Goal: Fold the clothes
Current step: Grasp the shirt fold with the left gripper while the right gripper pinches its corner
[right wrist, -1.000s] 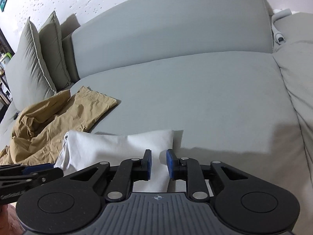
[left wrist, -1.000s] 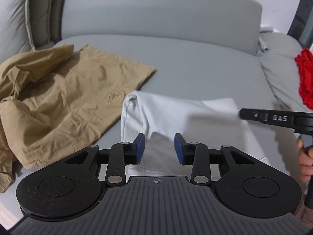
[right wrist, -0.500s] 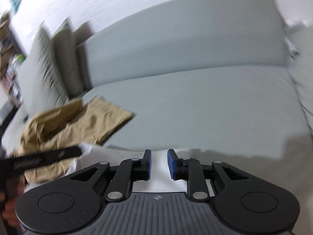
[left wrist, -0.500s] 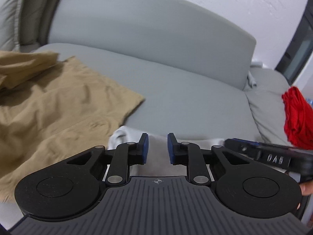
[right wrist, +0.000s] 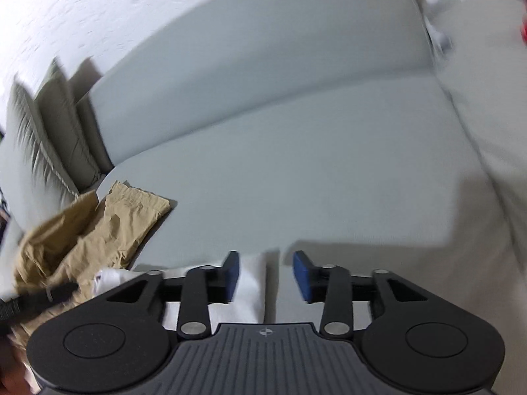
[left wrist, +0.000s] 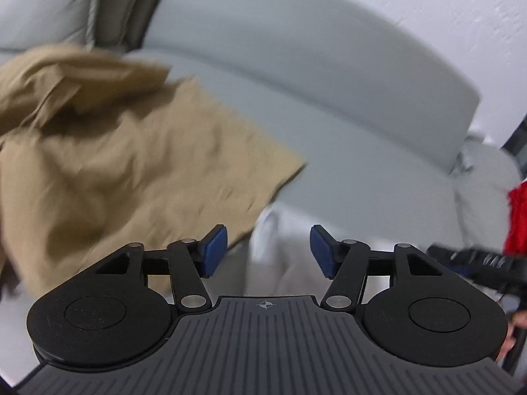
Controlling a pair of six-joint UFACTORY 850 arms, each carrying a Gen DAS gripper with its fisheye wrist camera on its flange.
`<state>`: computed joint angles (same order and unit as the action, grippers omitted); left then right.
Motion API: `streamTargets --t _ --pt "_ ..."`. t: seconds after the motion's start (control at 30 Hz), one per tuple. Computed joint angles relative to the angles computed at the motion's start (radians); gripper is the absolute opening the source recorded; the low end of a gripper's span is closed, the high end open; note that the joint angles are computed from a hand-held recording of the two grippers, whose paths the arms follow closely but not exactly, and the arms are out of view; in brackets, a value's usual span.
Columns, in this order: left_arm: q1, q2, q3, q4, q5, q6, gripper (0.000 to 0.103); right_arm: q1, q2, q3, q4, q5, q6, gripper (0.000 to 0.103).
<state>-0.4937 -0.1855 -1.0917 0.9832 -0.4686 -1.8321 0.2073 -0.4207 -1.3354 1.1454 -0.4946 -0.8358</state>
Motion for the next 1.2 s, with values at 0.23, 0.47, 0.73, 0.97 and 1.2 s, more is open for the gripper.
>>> streamTargets --t 0.23,0.47,0.73,0.97,1.2 --pt "0.028 0.004 0.017 -0.316 0.052 0.318 0.073 -0.014 -0.039 -0.043 -0.067 -0.155 0.064 0.051" --pt "0.000 -0.049 -0.016 -0.290 0.057 0.429 0.063 -0.006 -0.053 -0.039 -0.027 -0.165 0.019 0.015" --pt "-0.090 -0.135 -0.127 -0.163 -0.122 0.448 0.025 0.019 0.020 0.022 0.128 -0.057 -0.247 0.005" --pt "-0.105 -0.208 -0.255 -0.242 -0.144 0.488 0.016 -0.012 0.064 0.055 0.300 0.007 -0.469 0.005" --pt "-0.112 -0.346 -0.464 -0.344 -0.117 0.633 0.013 -0.074 0.081 0.071 0.469 0.144 -0.595 0.005"
